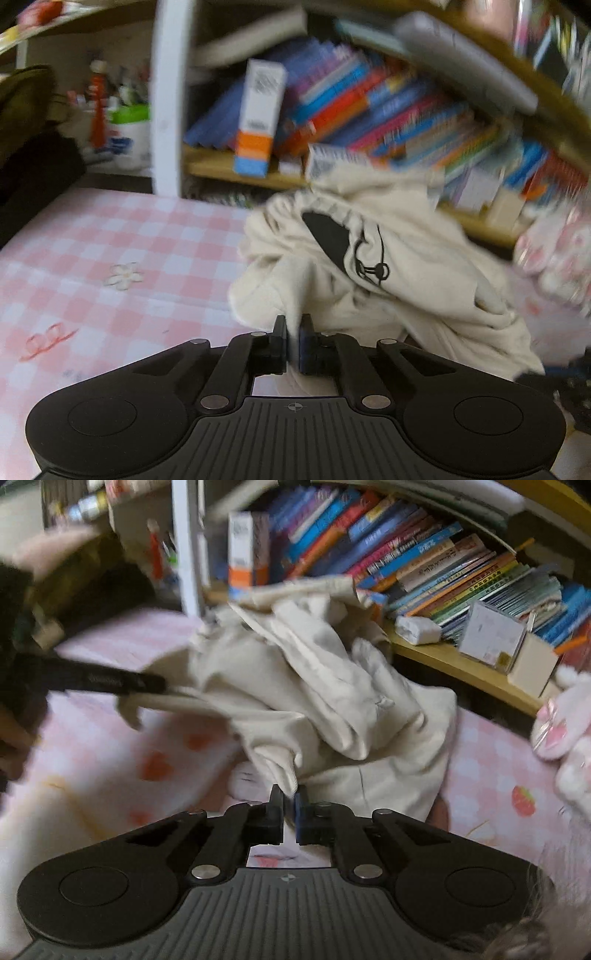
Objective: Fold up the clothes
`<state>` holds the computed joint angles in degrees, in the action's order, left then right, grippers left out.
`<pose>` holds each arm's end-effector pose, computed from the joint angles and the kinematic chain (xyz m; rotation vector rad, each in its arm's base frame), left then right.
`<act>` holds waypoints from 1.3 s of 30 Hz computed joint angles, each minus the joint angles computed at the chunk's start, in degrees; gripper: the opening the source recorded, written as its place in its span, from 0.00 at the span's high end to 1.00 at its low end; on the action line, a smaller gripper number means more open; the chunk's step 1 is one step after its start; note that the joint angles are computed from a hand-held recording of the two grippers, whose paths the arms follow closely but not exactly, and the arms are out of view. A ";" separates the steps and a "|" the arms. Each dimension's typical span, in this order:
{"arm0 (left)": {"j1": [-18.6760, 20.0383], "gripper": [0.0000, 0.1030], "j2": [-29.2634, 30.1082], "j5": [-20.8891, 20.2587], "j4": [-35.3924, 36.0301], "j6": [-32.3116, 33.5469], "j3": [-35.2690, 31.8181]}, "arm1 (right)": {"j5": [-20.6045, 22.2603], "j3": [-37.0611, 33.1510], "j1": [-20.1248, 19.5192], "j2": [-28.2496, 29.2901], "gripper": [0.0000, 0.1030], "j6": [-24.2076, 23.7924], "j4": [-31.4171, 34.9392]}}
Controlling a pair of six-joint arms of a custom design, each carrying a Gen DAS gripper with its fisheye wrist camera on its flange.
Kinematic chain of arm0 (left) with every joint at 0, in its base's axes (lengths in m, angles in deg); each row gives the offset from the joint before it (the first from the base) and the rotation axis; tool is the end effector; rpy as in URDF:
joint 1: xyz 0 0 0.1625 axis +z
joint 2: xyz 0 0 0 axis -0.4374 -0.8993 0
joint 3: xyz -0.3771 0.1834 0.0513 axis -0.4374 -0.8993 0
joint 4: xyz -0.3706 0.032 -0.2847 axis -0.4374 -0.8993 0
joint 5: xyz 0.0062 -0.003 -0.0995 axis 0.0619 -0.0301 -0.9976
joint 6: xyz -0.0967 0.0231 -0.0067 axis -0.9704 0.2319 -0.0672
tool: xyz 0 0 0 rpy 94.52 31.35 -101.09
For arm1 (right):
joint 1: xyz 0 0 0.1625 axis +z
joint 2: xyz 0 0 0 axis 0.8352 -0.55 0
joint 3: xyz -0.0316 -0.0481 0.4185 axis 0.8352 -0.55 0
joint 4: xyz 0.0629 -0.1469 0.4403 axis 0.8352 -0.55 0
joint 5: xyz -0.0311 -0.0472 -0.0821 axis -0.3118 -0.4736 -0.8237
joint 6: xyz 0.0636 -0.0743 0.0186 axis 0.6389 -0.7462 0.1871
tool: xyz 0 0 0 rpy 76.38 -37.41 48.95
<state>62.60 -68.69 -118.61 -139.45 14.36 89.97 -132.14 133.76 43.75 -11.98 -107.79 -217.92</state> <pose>-0.2307 -0.4315 0.1617 0.5204 2.4206 -1.0830 0.1711 -0.4086 0.2725 0.8213 -2.3596 0.7858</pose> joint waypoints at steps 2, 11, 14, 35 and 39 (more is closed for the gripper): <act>-2.49 0.96 -4.91 2.38 0.93 -4.65 3.44 | 4.76 1.26 0.31 -6.13 0.96 2.34 7.21; -16.80 0.96 -12.62 22.44 -24.52 5.95 6.97 | 42.57 3.56 -3.97 -28.06 0.96 8.84 33.49; -18.62 0.96 -7.52 19.97 -41.66 23.93 0.74 | 58.84 5.39 -10.38 -32.91 0.97 17.37 29.61; -11.41 0.91 -17.37 16.39 14.46 -13.24 6.27 | 13.57 14.44 -22.02 -46.45 0.60 14.13 20.28; -12.98 0.76 -21.82 18.97 26.67 -19.35 7.01 | 13.66 13.56 -19.08 -45.57 0.46 1.24 21.77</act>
